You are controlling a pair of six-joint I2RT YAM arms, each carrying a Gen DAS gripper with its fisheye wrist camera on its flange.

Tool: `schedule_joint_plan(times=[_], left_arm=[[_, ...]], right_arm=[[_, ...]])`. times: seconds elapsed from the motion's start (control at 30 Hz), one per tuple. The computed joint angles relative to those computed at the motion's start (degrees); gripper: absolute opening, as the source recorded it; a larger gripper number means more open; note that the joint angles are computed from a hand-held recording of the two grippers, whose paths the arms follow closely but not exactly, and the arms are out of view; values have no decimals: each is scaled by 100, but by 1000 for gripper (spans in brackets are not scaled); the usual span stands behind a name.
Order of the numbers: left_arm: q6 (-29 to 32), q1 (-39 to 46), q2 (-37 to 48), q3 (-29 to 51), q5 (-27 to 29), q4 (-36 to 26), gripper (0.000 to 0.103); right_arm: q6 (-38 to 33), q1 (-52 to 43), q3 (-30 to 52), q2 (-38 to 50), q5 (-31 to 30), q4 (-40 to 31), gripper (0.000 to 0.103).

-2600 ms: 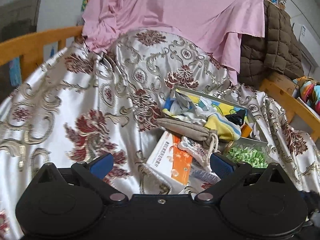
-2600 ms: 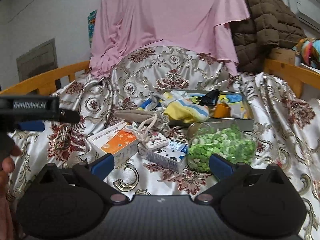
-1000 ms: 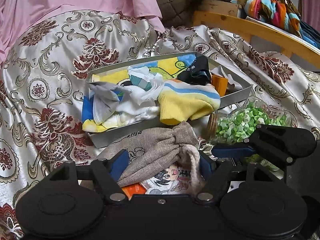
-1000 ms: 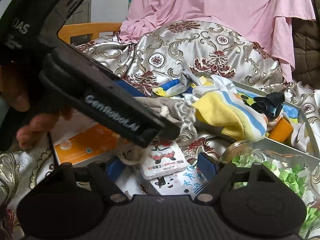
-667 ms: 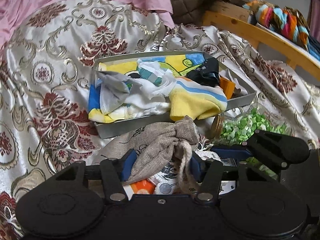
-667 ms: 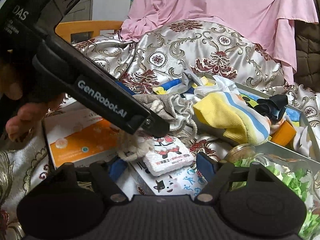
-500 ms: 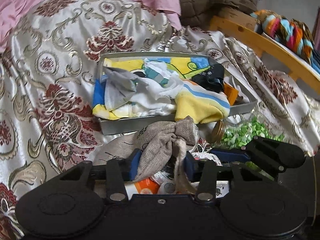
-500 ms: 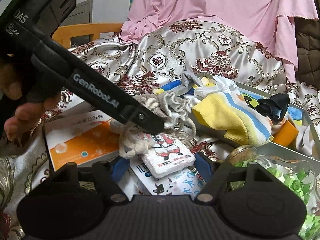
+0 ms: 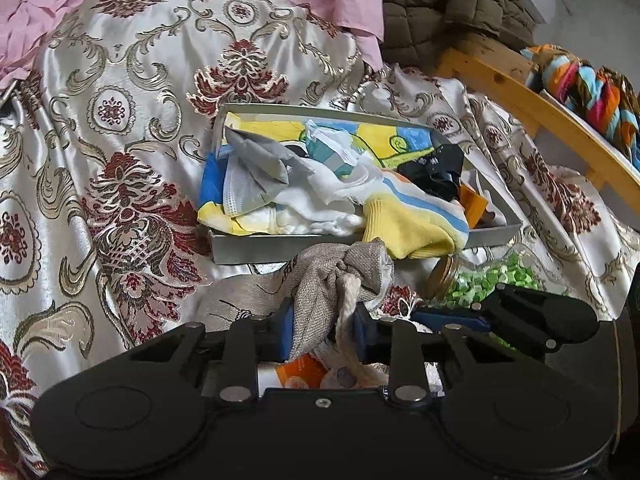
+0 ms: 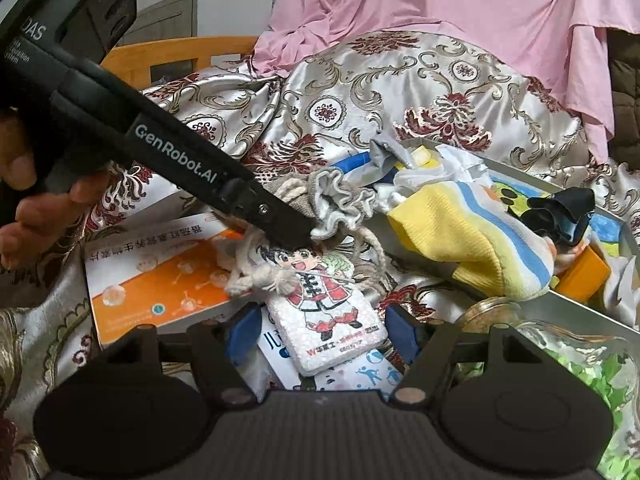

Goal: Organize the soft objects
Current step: 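Grasp the beige drawstring bag with the left tool while the right tool grasps the white cartoon card, then carry the drawstring bag with the left tool while the right tool carries the card to the tray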

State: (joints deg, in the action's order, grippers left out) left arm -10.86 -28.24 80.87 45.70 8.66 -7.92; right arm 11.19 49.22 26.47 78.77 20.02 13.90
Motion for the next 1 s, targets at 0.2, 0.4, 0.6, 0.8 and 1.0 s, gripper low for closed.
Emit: schedule_joint_plan(times=[0.2,0.4,0.6,0.8,1.0], left_arm=[[-223,-16,-59,-145,-89,235,28],[-531,9,-218,-380,-123,594,23],[-746,-1,-314,-539,-188,818,20],[-950,-5,-487,-736,-274,1135,20],[-1007,-116,-876,-1018,-425,1522,19]], right_arm=[[12,-108,-84,-74,-114,73,62],[83,-69,-149,-109,-33,138,55],[21,139,-203,-107,368,215,54],[-139,372,-211,-180,831,254,54],[-134,437,-293,-333,1057,334,54]])
